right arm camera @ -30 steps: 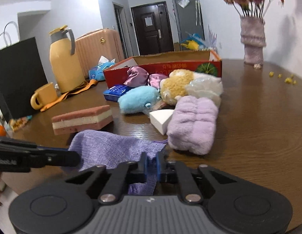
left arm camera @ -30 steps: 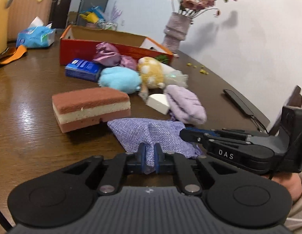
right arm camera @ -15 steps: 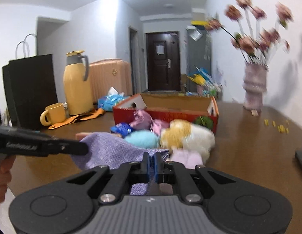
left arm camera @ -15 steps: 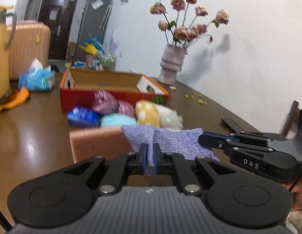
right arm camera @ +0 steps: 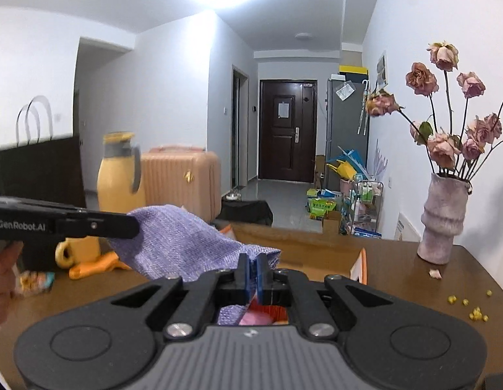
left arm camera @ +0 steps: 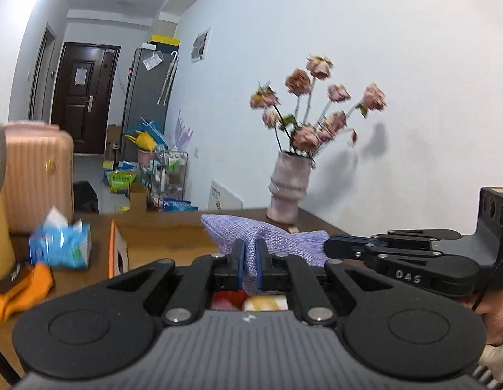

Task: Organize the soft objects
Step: 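Lift the lavender pouch with the left gripper and release it into the box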

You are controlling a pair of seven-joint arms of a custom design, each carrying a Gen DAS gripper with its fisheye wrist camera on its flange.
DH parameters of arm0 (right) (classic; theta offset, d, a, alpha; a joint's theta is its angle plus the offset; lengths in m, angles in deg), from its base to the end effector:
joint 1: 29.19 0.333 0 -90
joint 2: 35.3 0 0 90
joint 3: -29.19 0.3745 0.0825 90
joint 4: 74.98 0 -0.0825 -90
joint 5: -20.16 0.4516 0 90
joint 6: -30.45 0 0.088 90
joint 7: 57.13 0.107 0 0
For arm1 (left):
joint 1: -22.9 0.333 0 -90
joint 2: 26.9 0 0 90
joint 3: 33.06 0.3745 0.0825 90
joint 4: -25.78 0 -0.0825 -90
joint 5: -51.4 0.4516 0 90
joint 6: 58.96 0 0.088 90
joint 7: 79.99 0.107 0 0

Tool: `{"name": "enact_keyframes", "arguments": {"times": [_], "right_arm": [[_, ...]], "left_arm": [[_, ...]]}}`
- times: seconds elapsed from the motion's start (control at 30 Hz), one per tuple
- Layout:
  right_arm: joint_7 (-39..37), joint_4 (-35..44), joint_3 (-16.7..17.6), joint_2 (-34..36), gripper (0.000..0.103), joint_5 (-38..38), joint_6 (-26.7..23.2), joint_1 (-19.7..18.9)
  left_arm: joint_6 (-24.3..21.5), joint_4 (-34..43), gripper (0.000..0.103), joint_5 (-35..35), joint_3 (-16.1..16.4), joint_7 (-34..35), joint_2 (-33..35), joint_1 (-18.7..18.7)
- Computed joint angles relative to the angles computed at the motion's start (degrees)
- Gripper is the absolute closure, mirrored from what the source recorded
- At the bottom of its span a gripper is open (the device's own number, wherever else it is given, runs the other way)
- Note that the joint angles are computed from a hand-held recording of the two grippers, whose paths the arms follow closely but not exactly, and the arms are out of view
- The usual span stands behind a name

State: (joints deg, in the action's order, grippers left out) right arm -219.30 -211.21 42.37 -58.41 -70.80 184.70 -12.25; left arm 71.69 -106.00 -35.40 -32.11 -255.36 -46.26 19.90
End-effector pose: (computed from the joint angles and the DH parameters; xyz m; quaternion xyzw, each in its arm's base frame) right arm 0.4136 0.2898 0.5464 -0.5651 0.5813 -0.4095 0.4184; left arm 0.5271 -0.0419 0.5645 -0.3170 0.7357 -0.5849 0.1270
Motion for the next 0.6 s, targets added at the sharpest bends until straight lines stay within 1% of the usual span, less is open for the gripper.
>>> {"name": "enact_keyframes", "arguments": {"times": [0.1,0.17,0.23,0.3,0.37,0.4,0.47,0.53,0.6], "right_arm": [[-0.2,3.8,-2.5,2.5,0.099,-0.5,3.5,-1.5],[-1.9,7.3,-3.9,5.4,0.099,-0.4,5.8,-2.7],[-6.3,11.8,-5.3,9.6,0.099,1.8,7.8,-3.7],[-11.4,16.1,-6.3,14.2,0.099,4.1,8.5,-4.6],[-15.9,20.0,-7.2,18.7,0.099,7.4,8.9,-4.9],[-17.6,22.4,-8.1,21.7,0.099,8.9,10.1,-5.2],[-21.2,26.1,-9.7,26.9,0.099,13.2,11.9,-5.2],[-25.7,29.5,-11.1,31.9,0.099,18.7,13.3,-5.0],[-35.4,32.9,-10.6,37.5,0.099,30.0,13.7,-6.2]], "left_arm": [[2.5,6.6,0.095,1.9,-1.6,-4.8,5.1,-0.3],[5.4,10.7,0.095,2.6,-2.9,-7.0,8.8,-0.5],[8.7,14.7,0.096,4.0,-4.2,-9.4,12.6,-0.6],[10.4,19.1,0.095,6.1,-5.4,-10.9,17.0,-0.5],[13.5,22.9,0.095,7.7,-6.8,-12.3,21.2,-0.5],[14.6,25.2,0.095,9.5,-7.5,-13.3,23.6,-0.4],[17.8,29.4,0.095,13.5,-9.0,-16.6,28.6,-0.3],[19.0,33.7,0.095,19.6,-9.8,-22.2,34.0,-0.3],[20.3,38.4,0.095,26.8,-9.5,-28.7,39.7,-1.1]]}}
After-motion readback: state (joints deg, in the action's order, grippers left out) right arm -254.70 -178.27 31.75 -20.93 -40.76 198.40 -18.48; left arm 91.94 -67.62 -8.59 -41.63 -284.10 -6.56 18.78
